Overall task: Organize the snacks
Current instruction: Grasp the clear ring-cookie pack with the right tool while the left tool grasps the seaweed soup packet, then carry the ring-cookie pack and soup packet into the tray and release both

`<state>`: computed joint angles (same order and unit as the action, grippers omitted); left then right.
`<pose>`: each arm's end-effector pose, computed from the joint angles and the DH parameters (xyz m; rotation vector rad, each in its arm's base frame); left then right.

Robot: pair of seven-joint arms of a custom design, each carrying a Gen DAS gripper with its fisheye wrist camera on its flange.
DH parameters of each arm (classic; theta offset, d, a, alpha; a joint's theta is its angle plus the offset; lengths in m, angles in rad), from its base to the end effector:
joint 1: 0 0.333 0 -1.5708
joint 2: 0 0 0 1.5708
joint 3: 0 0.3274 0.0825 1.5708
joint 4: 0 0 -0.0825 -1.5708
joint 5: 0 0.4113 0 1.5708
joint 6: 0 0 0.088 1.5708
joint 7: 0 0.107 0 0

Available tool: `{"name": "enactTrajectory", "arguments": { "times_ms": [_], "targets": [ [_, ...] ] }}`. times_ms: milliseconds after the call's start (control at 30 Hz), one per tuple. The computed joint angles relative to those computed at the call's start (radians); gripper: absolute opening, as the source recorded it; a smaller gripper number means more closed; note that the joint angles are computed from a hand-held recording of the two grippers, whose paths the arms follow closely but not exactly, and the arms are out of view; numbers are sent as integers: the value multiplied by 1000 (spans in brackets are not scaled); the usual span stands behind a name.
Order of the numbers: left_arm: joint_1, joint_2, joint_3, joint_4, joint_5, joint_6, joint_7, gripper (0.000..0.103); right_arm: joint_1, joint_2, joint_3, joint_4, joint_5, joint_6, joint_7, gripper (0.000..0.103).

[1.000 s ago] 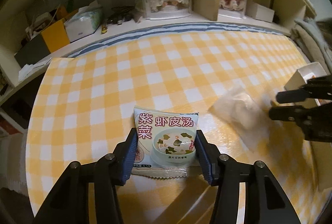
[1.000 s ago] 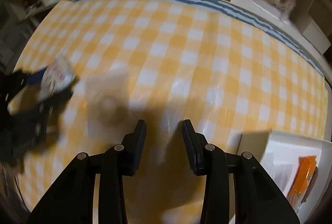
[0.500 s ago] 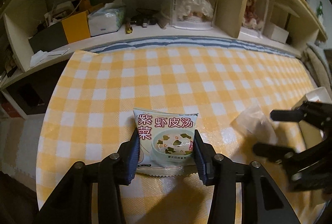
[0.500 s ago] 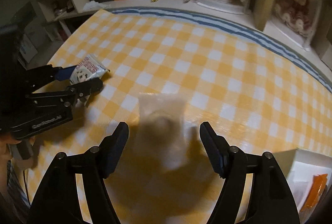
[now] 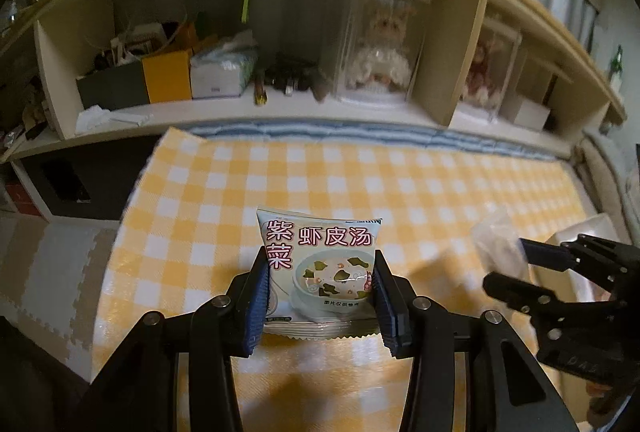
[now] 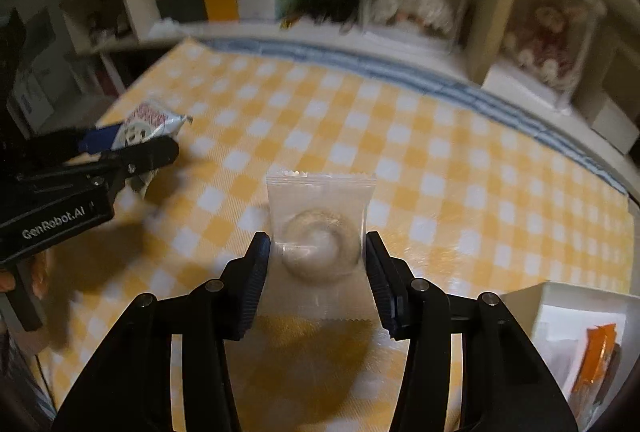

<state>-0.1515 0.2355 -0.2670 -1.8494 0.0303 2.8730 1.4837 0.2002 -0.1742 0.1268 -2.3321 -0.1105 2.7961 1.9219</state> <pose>0.6375 -0.2692 0.4940 -1.5185 2.1125 -0.9686 0.5158 0.1826 0.4759 -1.8806 1.7483 -0.4736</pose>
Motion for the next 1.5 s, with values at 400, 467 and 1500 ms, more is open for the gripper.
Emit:
{"name": "enactTrajectory", "arguments": {
  "times_ms": [400, 467, 1500],
  "targets": [
    [-40, -197, -19, -137, -156, 73, 80, 45, -63, -242, 2, -116, 61, 6, 10, 49],
    [-65, -222, -12, -151, -168, 77, 90, 45, -81, -302, -1, -148, 75, -5, -4, 49],
    [-344, 247, -111, 419, -42, -227, -75, 45, -433, -694, -183, -435, 201, -208, -277, 49]
  ]
}}
